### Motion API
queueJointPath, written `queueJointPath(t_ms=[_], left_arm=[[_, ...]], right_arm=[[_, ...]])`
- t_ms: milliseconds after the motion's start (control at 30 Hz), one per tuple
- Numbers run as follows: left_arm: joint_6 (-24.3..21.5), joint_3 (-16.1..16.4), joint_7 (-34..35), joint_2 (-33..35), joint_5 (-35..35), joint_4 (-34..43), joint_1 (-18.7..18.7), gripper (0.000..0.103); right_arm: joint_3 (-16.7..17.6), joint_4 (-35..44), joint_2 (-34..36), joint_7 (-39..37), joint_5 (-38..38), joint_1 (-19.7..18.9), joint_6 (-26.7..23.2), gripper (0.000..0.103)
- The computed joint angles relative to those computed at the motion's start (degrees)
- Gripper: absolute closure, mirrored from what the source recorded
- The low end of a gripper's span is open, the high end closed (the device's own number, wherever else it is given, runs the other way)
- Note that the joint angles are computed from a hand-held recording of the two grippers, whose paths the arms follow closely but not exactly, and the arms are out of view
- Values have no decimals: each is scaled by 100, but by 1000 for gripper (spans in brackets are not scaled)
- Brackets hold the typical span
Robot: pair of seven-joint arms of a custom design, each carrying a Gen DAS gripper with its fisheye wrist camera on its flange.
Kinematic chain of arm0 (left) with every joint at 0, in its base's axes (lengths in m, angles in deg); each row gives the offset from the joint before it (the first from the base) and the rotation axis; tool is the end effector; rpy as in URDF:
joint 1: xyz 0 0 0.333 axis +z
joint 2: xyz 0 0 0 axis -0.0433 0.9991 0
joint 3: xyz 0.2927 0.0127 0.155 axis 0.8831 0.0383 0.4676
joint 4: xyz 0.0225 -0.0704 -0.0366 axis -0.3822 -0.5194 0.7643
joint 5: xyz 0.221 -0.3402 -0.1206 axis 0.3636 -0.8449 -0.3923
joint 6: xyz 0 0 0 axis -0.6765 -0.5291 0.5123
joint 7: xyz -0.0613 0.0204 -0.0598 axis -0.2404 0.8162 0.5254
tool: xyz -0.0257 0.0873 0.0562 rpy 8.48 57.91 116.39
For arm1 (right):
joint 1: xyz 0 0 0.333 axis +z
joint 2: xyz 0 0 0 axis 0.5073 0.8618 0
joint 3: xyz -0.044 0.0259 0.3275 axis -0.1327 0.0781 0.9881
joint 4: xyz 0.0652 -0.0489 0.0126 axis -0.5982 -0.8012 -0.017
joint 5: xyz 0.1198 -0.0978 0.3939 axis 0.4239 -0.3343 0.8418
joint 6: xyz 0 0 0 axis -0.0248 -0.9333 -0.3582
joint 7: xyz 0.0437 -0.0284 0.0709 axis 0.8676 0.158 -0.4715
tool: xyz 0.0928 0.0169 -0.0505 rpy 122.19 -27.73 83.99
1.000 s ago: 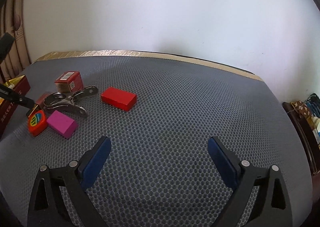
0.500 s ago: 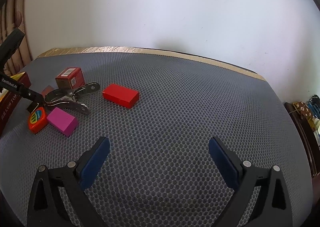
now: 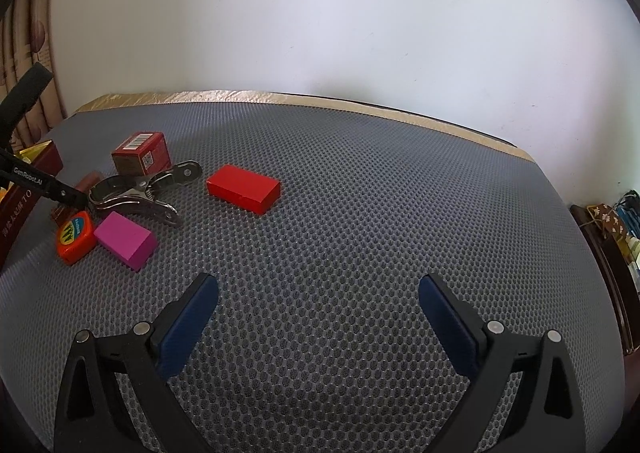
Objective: Organize rigid objects
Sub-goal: 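Grasp the red-capped black lipstick with the left gripper, then lower the lipstick into the tin with the left gripper while the right gripper grasps the orange tape measure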
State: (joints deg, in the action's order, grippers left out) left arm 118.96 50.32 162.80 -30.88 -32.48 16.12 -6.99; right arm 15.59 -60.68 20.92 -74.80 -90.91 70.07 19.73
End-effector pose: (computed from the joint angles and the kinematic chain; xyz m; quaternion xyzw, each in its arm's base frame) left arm 0.7504 -0.1669 0.5048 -0.3306 0.9313 -0.1529 0.0058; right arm 0.4757 0.4393 0.4523 -0.3424 0.8513 -0.3575 0.1739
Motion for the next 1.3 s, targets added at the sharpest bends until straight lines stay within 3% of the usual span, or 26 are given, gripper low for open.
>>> queueJointPath(t_ms=[167, 333, 367, 433, 500, 600, 733, 900, 1300], left_arm=[[487, -2, 108, -515, -257, -782, 195, 83], [99, -3, 272, -913, -791, -1101, 514, 83], [-18, 5, 316, -998, -907, -1155, 585, 83], [-168, 31, 351, -1123, -1041, -1199, 654, 83], [-210, 64, 406, -1273, -1157, -1322, 714, 83], [-418, 136, 444, -1461, -1383, -1404, 847, 83], [-606, 274, 541, -1605, -1613, -1395, 1087, 83], [-781, 416, 395, -1424, -1662, -940, 1326, 83], [-1106, 380, -199, -189, -1233, 861, 1764, 83]], right_arm=[[3, 11, 0, 65, -107, 51, -61, 3], [29, 21, 9, -85, -458, 113, 43, 5], [31, 20, 10, -188, -557, 115, 172, 10], [14, -103, -85, -255, -776, 58, 789, 19], [35, -284, -215, -49, -1217, -181, 2028, 19], [-117, 60, 28, -430, -1426, -266, 3090, 20], [-245, 989, 710, -1966, -787, -395, 3749, 22], [-245, 1795, 1341, -3684, 397, -588, 3871, 40], [-571, 2478, 1884, -5223, 1994, -507, 3641, 40]])
